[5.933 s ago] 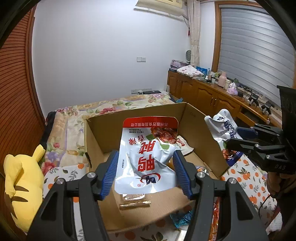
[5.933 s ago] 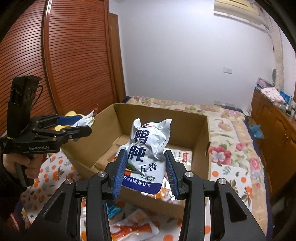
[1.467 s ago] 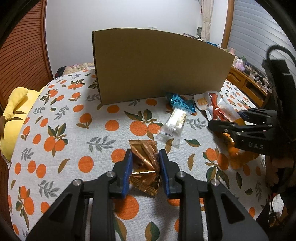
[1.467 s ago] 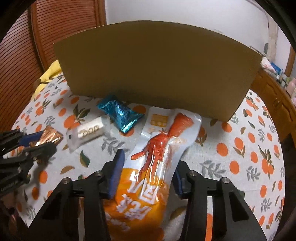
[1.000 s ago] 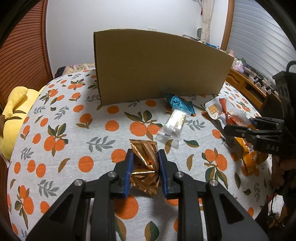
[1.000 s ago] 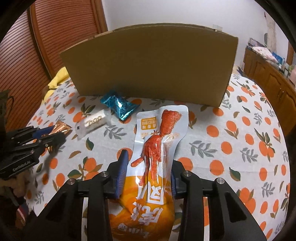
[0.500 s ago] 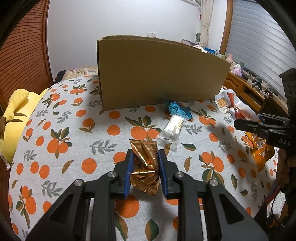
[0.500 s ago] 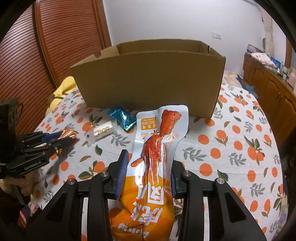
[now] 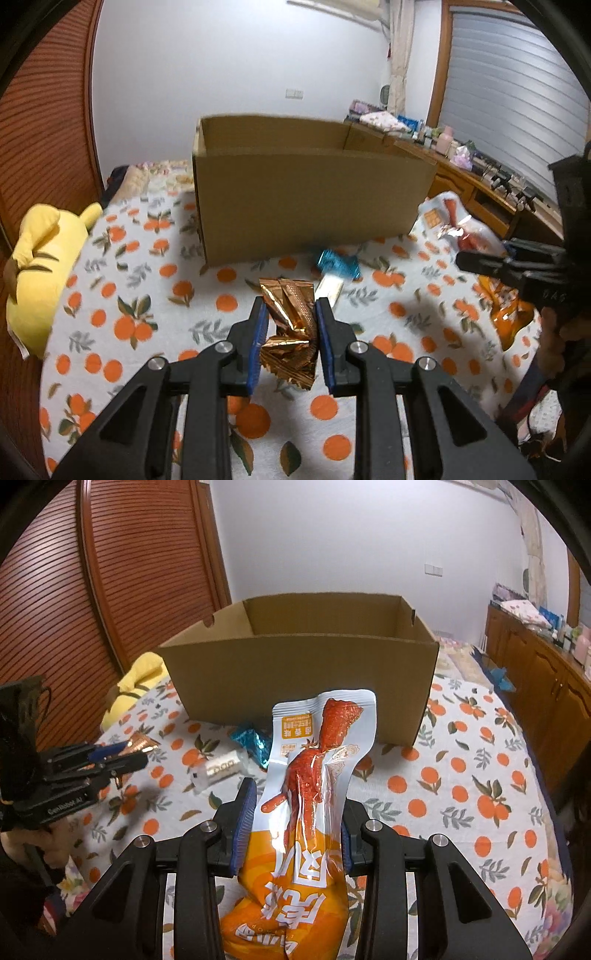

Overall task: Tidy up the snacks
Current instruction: 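Carry both snacks over the box and open both grippers to drop them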

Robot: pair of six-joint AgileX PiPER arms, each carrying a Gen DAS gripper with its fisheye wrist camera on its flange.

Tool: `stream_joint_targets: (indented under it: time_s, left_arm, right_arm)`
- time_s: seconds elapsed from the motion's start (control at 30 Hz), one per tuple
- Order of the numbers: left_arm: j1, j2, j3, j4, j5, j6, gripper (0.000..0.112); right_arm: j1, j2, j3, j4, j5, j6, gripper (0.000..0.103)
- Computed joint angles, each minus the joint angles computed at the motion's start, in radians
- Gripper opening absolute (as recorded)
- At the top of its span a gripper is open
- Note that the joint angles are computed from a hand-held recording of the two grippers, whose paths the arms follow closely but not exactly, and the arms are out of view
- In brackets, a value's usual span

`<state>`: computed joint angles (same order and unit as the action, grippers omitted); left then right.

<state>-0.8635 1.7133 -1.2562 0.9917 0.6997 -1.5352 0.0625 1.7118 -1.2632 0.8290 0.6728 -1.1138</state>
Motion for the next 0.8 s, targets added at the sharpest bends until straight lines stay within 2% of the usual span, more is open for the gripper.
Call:
stream_joint_targets:
  time_s: [0.43,0.8]
  left_arm:
    - [-0.068,-0.049,-0.071,0.052,0.068,0.032,0.024]
    - [-0.031,-0.023,-0.175,0.018,0.054,0.148,0.024]
  right_arm:
    - [-0.034,-0.065,0.010,0.061,0.034,-0.048,0.038]
    - [-0.031,-0.077,-0.048,0.063,0.054,-0.042,0.038]
